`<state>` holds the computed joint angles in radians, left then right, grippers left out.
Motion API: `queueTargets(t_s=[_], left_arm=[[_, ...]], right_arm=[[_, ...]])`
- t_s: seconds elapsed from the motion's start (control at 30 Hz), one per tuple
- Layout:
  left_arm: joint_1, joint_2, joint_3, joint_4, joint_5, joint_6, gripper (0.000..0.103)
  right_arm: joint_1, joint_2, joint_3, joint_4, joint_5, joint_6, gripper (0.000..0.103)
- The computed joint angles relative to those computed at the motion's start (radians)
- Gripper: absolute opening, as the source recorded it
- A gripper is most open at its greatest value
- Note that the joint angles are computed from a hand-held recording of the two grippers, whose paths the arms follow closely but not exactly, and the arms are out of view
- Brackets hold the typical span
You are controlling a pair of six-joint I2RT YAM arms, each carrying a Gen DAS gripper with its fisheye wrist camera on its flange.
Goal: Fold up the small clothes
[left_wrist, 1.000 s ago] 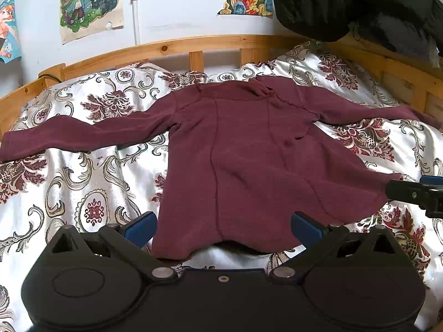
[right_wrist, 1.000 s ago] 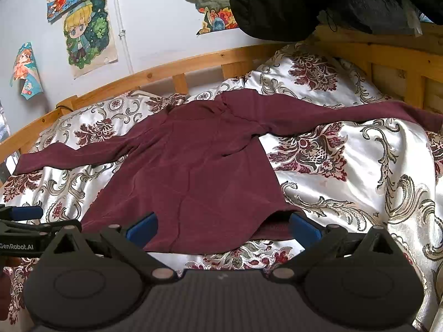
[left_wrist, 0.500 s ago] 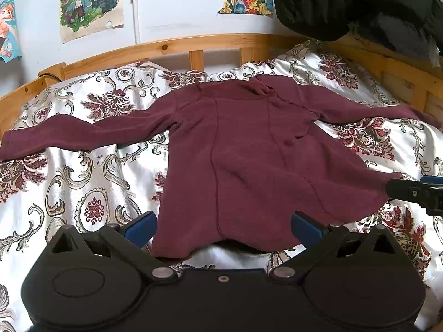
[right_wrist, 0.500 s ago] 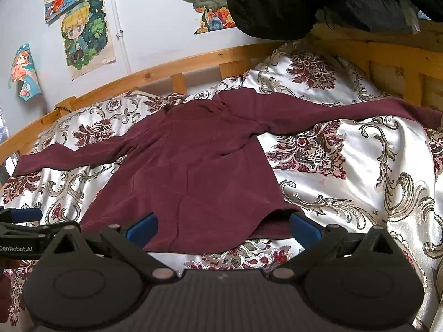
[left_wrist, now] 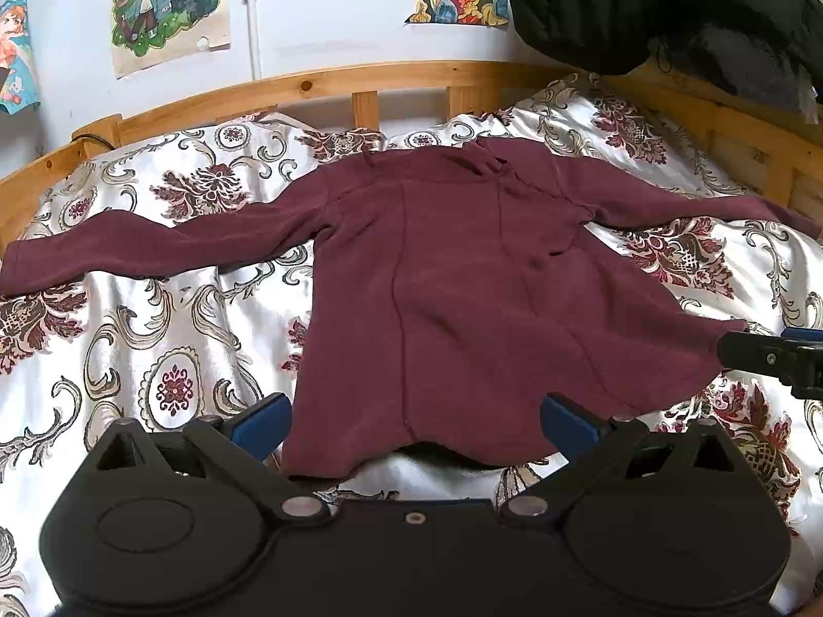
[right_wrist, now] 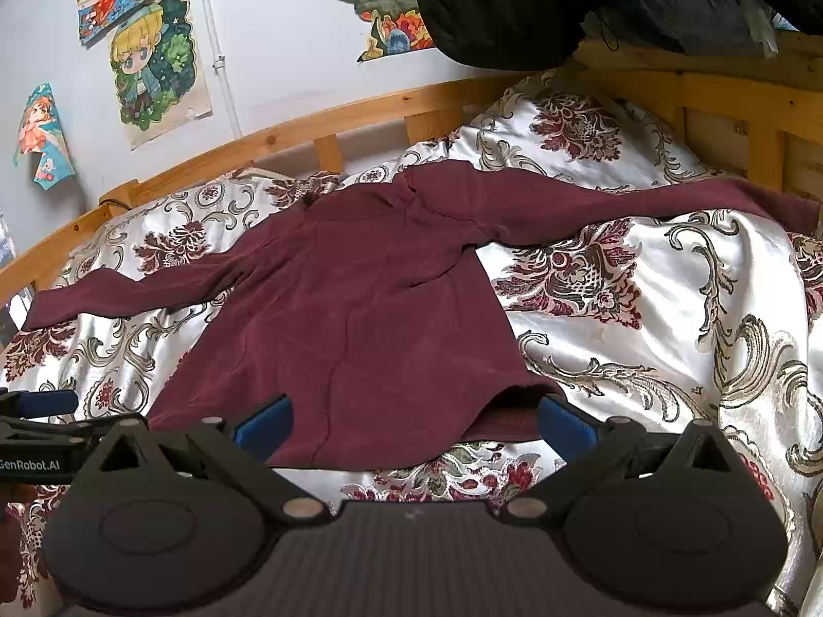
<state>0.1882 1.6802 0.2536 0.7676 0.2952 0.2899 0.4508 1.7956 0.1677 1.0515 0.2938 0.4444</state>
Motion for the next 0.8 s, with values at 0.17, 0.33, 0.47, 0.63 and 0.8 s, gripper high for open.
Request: queueTargets(t_s=[0.17,0.33,0.47,0.63,0.8], left_arm=[[-0.003,-0.006,0.001,-0.008,-0.001,-0.001,0.102],[-0.003,-0.006,0.001,-0.008,-0.001,-0.001,0.102],[-0.003,-0.006,0.001,-0.008,-0.001,0.0,0.102],[-0.003,-0.005,0.0,-0.006,-0.001,-0.002,0.102],[-0.003,-0.005,0.0,-0.005,-0.001,-0.001,0.102]], right_arm=[[-0.001,0.0,0.0,0.0,-0.001,0.001,0.103],[-0.006,0.0,-0.001,0.0,-0.006,0.004,0.103],[-0.006,-0.003,0.0,-0.006,-0.007,0.009,0.103],[-0.003,-0.004,0.002,-0.01,-0.006,0.007,0.103],[-0.003,-0.006,0.003,-0.013,-0.008,0.006,0.103]])
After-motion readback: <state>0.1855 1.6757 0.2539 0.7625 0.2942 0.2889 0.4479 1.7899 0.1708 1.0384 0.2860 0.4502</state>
